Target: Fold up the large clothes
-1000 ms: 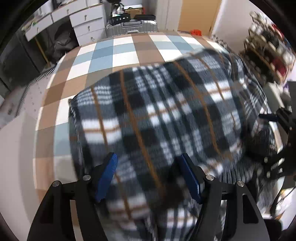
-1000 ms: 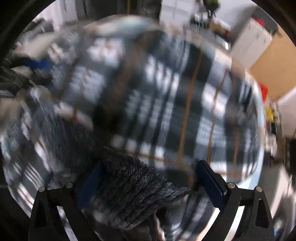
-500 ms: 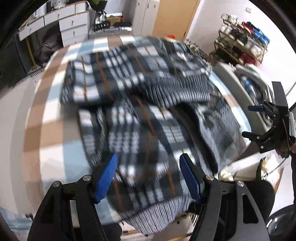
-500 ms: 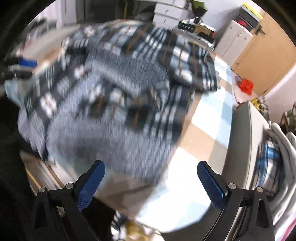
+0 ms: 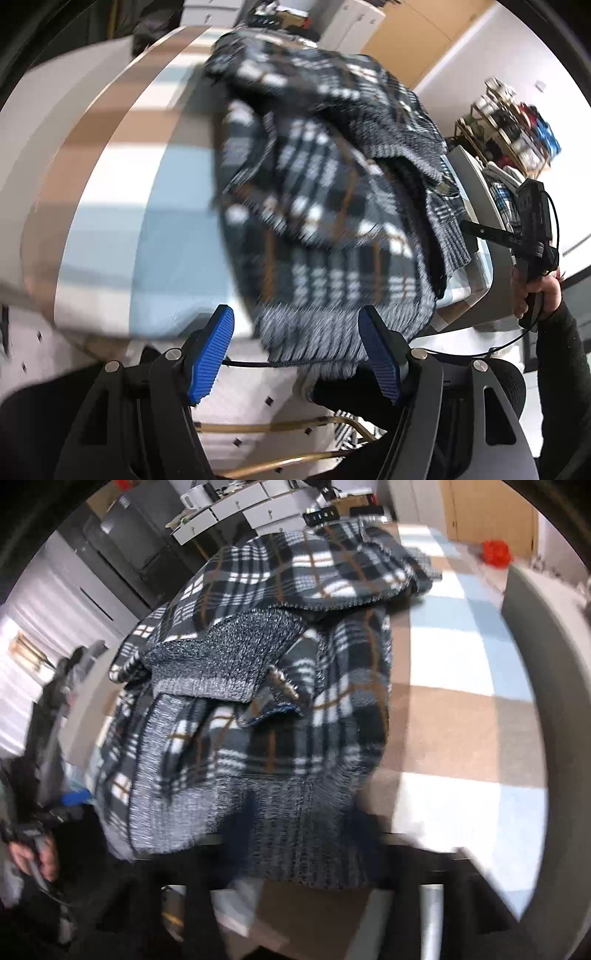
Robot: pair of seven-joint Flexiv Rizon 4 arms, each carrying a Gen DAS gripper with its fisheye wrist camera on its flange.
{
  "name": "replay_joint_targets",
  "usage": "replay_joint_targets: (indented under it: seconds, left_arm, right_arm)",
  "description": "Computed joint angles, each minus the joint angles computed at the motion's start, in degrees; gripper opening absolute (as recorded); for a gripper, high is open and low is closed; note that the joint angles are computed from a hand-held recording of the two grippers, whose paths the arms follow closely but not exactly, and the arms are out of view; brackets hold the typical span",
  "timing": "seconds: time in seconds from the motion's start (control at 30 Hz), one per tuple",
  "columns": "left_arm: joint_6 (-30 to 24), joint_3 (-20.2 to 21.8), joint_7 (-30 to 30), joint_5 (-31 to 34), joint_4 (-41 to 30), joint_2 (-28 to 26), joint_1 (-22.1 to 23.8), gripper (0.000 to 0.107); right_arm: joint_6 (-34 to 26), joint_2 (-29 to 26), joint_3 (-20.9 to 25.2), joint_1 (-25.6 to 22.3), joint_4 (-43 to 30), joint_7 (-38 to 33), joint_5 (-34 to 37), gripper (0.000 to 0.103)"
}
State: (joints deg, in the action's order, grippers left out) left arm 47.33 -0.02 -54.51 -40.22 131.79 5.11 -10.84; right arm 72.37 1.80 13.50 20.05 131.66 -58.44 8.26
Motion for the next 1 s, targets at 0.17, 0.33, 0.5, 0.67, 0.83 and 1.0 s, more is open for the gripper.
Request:
replay_joint_targets:
  seconds: [0.17, 0.33, 0.5, 0.67, 0.83, 1.0]
  left_arm:
    - [1.89, -0.11, -0.22, -0.21, 1.01, 0.44, -0.33, 0.065]
    - [0.21, 0.46, 2.54, -4.87, 1.13, 0.48, -0.63, 0.065]
    - [0.14, 0.26, 1.83, -3.04, 0.38, 0.51, -0.02, 0.065]
    - [-2.65, 1.00, 0.85, -2.47, 0.57, 0.68, 0.74, 0.065]
    - [-4.89, 1.37, -1.53, -0.24, 1.26, 0.23, 2.08, 0.065]
    - [-4.21, 0.55, -2.04, -3.43, 1.94, -1.46, 1.69, 0.065]
  right_arm:
    - [3.04, 1.86, 0.14, 0.95, -0.59, -4.58, 18.62, 0.010]
    - [7.65, 5.73, 0.67, 3.75, 1.15, -6.44, 26.14, 0.009]
    - [5.65, 8.33, 0.19, 6.59, 2.62, -4.42, 26.12, 0.009]
    - [2.63, 7.07, -0.71, 6.19, 2.95, -1.33, 21.50, 0.009]
    - [2.93, 6.50, -1.20, 6.23, 2.39, -4.08, 23.59, 0.009]
    - [4.34, 5.19, -0.78, 6.18, 2.47, -4.52, 24.77, 0.010]
